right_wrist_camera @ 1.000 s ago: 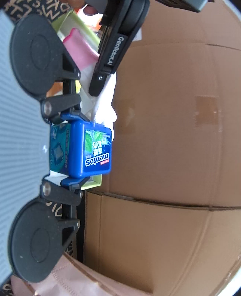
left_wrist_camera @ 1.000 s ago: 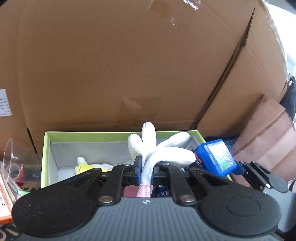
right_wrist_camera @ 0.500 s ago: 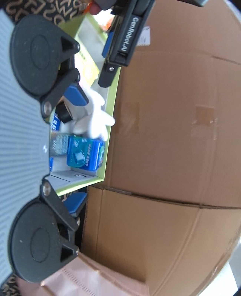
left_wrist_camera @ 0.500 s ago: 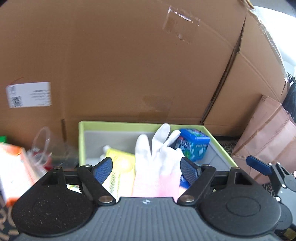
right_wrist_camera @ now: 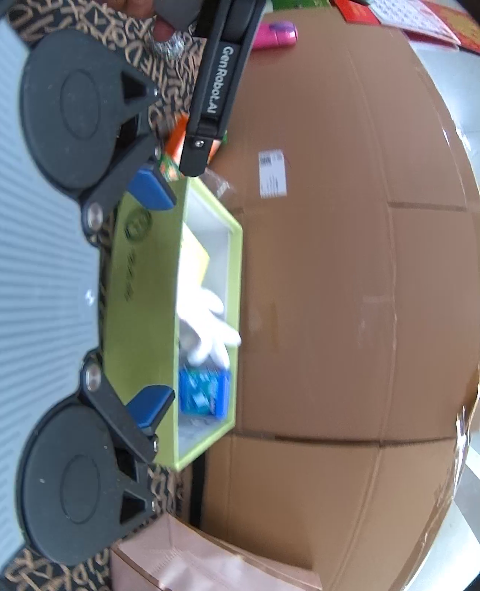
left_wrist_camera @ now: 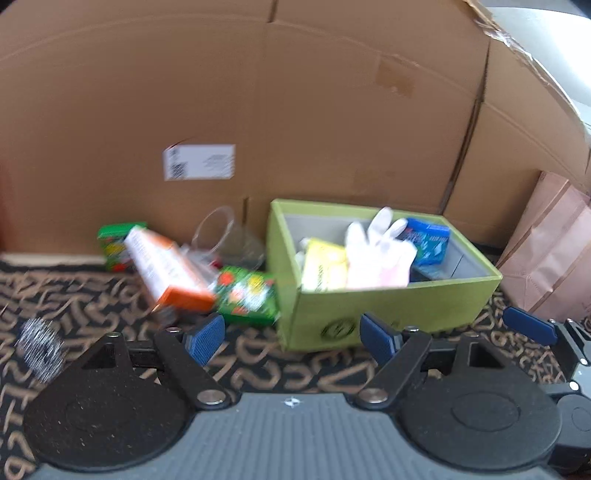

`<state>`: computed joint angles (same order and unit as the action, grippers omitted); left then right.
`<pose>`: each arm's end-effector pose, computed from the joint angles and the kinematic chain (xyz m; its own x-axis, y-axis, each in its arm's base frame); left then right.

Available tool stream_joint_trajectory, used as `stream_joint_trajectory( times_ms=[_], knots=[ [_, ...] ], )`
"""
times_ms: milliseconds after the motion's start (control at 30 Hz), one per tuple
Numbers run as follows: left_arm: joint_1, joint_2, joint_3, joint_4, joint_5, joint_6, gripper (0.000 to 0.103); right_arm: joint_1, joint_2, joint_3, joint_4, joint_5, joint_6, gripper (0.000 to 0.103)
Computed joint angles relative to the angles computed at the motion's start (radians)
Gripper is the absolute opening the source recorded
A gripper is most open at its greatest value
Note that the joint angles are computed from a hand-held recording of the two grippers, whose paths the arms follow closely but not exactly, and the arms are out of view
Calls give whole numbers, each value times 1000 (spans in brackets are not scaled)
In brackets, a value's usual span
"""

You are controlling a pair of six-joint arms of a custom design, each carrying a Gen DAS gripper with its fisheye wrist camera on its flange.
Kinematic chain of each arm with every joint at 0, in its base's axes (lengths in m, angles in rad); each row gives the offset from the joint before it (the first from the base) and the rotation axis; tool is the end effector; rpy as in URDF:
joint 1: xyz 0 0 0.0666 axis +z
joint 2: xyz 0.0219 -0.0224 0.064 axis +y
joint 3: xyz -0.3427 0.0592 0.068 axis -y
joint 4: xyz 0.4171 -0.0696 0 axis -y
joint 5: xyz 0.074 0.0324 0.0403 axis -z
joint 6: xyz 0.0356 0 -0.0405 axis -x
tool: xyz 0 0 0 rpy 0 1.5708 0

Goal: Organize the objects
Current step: 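Grasp the steel wool scrubber with the left tool while the right tool grasps the copper box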

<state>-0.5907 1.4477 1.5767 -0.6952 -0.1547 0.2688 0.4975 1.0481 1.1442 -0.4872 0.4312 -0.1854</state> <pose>0.4621 -0.3037 0.4740 -0.5470 0.0509 -0.8356 0.3081 0.9403 -0.1444 0.3791 0.1885 0.4608 -0.3466 0.0024 -0.9380 -0.0306 0.9994 0.0138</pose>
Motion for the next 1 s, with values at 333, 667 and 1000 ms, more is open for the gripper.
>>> stream_joint_trajectory(
  times_ms=[333, 667, 1000],
  knots=[
    [56, -124, -151, 7, -17, 24, 83, 118, 24, 16, -41, 14, -75, 103],
    [225, -208, -279, 36, -33, 71, 83, 176, 133, 85, -64, -40, -67, 103],
    [337, -44, -147, 8, 76, 50, 52, 169, 296, 236, -88, -125, -38, 84]
  ],
)
